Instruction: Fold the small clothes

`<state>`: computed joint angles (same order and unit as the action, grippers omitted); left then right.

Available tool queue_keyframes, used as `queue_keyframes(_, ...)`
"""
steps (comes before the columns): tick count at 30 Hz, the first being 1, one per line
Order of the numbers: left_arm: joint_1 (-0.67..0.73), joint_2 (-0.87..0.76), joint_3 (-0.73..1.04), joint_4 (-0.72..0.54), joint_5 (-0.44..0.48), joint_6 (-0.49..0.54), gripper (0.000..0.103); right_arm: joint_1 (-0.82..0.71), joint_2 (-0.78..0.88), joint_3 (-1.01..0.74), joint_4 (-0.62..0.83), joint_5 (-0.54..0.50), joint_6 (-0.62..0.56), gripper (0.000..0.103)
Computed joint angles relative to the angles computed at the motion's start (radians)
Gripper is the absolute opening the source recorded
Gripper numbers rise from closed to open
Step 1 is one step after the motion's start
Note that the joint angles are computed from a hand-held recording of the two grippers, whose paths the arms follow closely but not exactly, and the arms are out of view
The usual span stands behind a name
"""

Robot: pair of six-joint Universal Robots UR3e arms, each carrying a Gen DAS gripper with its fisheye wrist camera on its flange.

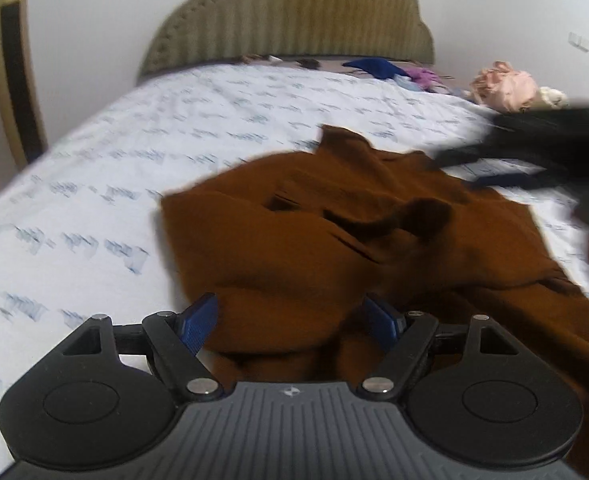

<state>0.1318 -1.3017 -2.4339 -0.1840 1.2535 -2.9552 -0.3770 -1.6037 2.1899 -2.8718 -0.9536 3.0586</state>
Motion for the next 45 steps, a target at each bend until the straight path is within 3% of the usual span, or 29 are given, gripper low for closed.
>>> queue_keyframes(2, -0.008, 0.001, -0.018, 0.0, -0.032, -0.019, 0.079, 0.14, 0.119, -0.2, 0.089, -0.098, -0.067, 0.067)
queue_keyframes(6, -0.076, -0.1, 0.011, 0.061, 0.012, -0.118, 0.079, 0.359, 0.322, -0.506, 0.257, -0.341, -0.182, 0.06)
queue_keyframes(10, -0.066, -0.167, 0.038, 0.108, -0.016, -0.211, 0.081, 0.469, 0.427, -0.603, 0.294, -0.531, -0.233, 0.051)
queue_keyframes(11, -0.061, -0.194, 0.039, 0.144, -0.023, -0.233, 0.084, 0.473, 0.439, -0.598, 0.277, -0.546, -0.242, 0.046)
queue_keyframes(12, -0.062, -0.22, 0.045, 0.168, -0.011, -0.257, 0.084, 0.473, 0.451, -0.588, 0.248, -0.555, -0.238, 0.03)
queue_keyframes(13, -0.062, -0.238, 0.05, 0.184, 0.0, -0.276, 0.084, 0.467, 0.455, -0.584, 0.234, -0.55, -0.222, 0.021)
queue_keyframes(16, -0.039, -0.261, 0.041, 0.229, -0.016, -0.275, 0.084, 0.441, 0.437, -0.548, 0.191, -0.523, -0.189, 0.011)
queue_keyframes(23, -0.004, -0.212, 0.001, 0.258, -0.032, -0.268, 0.084, 0.245, 0.256, -0.265, -0.021, -0.353, -0.075, 0.011)
queue_keyframes(26, 0.038, -0.14, -0.082, 0.303, -0.116, -0.253, 0.084, 0.098, 0.143, -0.104, -0.083, -0.278, -0.011, 0.011)
queue_keyframes(27, 0.063, -0.106, -0.112, 0.298, -0.158, -0.253, 0.084, 0.041, 0.112, -0.058, -0.085, -0.245, 0.01, 0.011)
queue_keyframes(28, 0.09, -0.066, -0.14, 0.279, -0.202, -0.261, 0.084, -0.039, 0.086, -0.008, -0.073, -0.169, 0.033, 0.02)
queue_keyframes(29, 0.106, -0.041, -0.157, 0.262, -0.235, -0.277, 0.084, -0.122, 0.068, 0.032, -0.035, -0.071, 0.036, 0.022)
queue_keyframes(30, 0.108, -0.035, -0.162, 0.249, -0.252, -0.3, 0.085, -0.189, 0.057, 0.059, 0.02, -0.007, 0.035, 0.036)
queue_keyframes(31, 0.095, -0.04, -0.148, 0.225, -0.245, -0.322, 0.086, -0.247, 0.036, 0.104, 0.039, 0.029, 0.057, 0.049)
queue_keyframes(35, -0.019, -0.178, -0.02, 0.191, -0.123, -0.384, 0.088, -0.419, -0.127, 0.302, 0.048, 0.137, 0.035, 0.05)
queue_keyframes(38, -0.087, -0.215, 0.028, 0.181, -0.033, -0.401, 0.088, -0.512, -0.296, 0.355, 0.219, 0.201, -0.049, 0.052)
queue_keyframes(40, -0.135, -0.248, 0.048, 0.215, 0.05, -0.396, 0.088, -0.529, -0.361, 0.374, 0.214, 0.184, -0.054, 0.052)
queue_keyframes(43, -0.192, -0.301, 0.085, 0.229, 0.17, -0.39, 0.088, -0.473, -0.342, 0.342, 0.124, 0.081, 0.018, 0.054)
queue_keyframes(45, -0.21, -0.334, 0.122, 0.206, 0.199, -0.378, 0.088, -0.511, -0.335, 0.316, 0.202, 0.136, -0.007, 0.054)
